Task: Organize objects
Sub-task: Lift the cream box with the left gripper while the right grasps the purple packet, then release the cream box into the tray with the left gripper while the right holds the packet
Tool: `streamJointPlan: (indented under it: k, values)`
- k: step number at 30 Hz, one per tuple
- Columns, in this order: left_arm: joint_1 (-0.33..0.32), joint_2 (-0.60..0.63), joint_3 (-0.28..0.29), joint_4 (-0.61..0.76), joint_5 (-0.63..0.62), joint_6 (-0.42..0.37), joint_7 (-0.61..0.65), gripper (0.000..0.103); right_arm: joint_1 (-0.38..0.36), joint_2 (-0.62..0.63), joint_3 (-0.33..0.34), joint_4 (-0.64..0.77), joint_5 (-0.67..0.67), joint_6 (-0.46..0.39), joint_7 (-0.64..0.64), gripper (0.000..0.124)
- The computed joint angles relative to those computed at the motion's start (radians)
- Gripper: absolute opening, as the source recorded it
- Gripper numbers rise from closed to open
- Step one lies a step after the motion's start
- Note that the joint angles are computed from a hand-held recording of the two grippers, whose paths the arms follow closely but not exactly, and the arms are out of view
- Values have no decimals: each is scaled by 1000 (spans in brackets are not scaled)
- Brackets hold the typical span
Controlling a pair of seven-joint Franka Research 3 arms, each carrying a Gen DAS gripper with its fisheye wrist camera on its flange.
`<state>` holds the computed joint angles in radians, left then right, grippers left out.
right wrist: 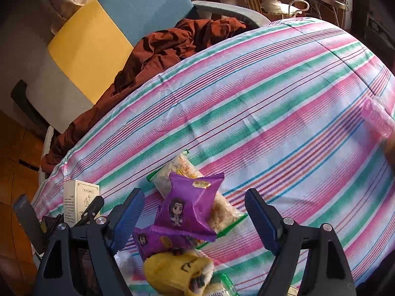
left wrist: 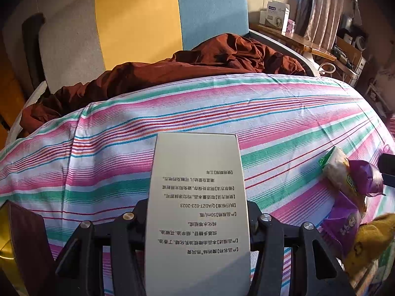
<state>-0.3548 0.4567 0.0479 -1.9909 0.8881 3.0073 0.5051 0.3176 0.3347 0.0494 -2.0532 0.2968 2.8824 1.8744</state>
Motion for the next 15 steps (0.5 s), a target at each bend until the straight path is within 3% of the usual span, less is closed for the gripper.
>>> streamJointPlan:
  k: [2,3,4,9,15]
  values:
    - [-6,0,7,0,7,5,-7,55,62,34,-64,42,-110,-54,57,62]
    - [-11,1,14,0,15,9,-16,56,82,40,-85,48,-157,-73,77,44]
    - [-18,2,22,0,24,11,-26,56,80,42,-82,48,-174,-77,75,40]
    - [-30,4,37,4,60,14,-63,57,62,28,-68,30,-199,-58,79,35]
    - [-43,2,51,4,121,13,-121,59,85,25,-104,32,-261,-57,145,35]
